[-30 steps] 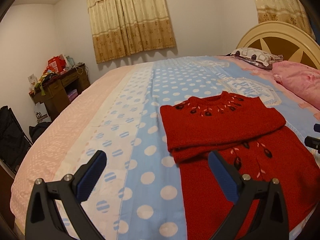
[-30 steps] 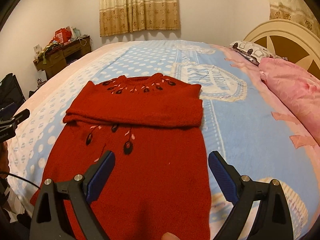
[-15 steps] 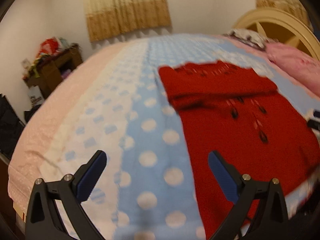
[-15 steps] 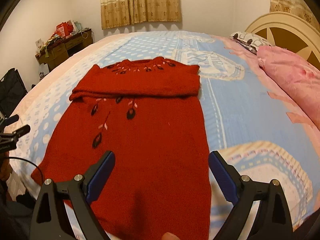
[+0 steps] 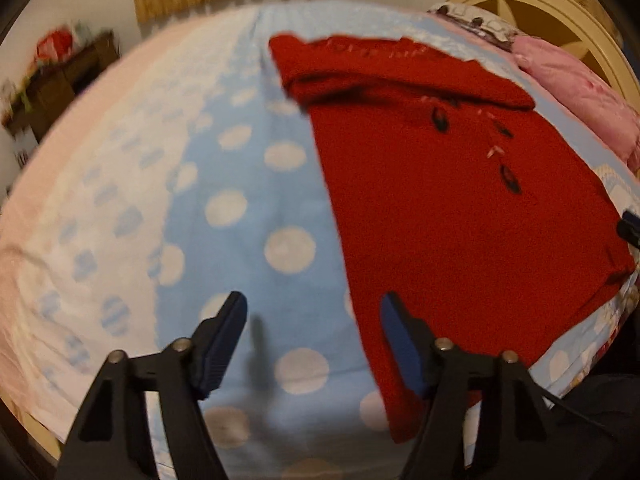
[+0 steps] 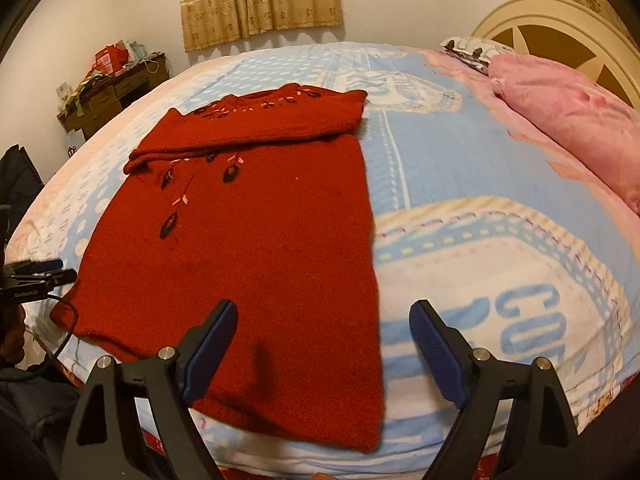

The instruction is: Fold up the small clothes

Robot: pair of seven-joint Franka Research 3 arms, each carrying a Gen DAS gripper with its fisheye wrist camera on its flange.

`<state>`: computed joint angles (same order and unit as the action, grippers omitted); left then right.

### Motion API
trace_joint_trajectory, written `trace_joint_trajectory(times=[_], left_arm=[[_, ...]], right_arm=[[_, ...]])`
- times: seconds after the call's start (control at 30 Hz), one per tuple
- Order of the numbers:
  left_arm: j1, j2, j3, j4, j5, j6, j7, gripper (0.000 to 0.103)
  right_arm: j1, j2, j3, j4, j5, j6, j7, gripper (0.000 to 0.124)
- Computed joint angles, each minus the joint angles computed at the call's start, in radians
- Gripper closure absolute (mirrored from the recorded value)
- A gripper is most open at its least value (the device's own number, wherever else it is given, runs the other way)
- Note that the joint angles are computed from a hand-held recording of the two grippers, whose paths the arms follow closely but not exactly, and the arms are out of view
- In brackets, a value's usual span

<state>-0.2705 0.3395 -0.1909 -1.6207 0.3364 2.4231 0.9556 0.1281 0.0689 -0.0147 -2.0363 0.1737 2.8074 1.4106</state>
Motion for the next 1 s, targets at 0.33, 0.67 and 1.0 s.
trace_joint_trajectory(times=[0.33,0.67,1.0], left_arm=[[0.068,-0.045,-0.091,-0.077,-0.332,0.014,0.229,0.058],[0.044,-0.095,-0.076,-0.117,-0.365,0.001,0.249,0.058],[0.041,-0.102,-0.084,-0.136,-0.393,0.052,0.325,0.077]], right_arm=[[-0.002,-0.054,-0.004,-0.071,-0.064,-0.006,0.023,0.041],[-0.025,-0.085,-0.007,-0.109,0.033,-0.047,-0.014,0.051],[-0.027,-0.088,-0.016,-0.093,0.339,-0.109,-0.214,0.095]])
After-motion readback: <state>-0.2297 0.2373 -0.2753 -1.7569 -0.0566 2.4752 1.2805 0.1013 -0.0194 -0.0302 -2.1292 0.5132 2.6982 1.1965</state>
